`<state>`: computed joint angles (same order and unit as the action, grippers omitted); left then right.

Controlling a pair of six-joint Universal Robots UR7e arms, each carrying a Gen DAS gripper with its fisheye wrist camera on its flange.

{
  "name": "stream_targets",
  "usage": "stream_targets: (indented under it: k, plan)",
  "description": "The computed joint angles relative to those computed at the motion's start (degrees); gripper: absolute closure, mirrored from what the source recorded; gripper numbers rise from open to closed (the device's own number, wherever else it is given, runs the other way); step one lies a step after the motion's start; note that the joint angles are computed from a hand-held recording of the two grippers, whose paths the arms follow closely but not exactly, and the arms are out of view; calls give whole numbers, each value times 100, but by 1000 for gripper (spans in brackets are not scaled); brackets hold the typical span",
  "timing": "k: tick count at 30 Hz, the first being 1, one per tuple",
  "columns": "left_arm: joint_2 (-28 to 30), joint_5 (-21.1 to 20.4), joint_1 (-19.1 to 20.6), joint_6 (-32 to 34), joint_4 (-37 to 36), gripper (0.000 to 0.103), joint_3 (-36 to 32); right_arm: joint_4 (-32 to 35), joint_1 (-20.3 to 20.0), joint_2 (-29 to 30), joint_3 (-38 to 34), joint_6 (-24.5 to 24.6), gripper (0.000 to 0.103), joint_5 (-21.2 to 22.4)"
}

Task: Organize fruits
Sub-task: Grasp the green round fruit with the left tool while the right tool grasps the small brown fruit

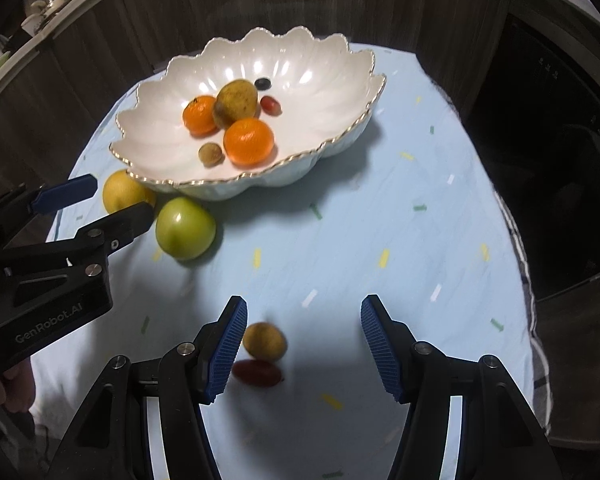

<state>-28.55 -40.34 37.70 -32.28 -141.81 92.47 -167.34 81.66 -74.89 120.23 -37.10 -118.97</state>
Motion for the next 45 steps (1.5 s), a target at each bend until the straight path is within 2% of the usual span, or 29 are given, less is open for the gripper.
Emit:
stream_targets:
  k: [6,32,38,40,43,45]
  plan:
    - [36,-179,59,243,-72,35,-16,22,12,27,58,18,43,-99]
    - [285,-742,355,504,-332,35,-195,275,-95,296,-28,159,44,-204]
    - [369,-807,399,524,-275,35,-266,400,-131,298,-45,168,54,-110]
    - [388,-862,422,525,-267,37,-283,434,-143,294,-38,126,62,-51]
    - [408,-1020,467,553,-304,47,-311,549,-147,274,-31,109,73,63]
    - [404,-1092,475,583,-366,53,-301,504,-109,299,-16,93,75,42]
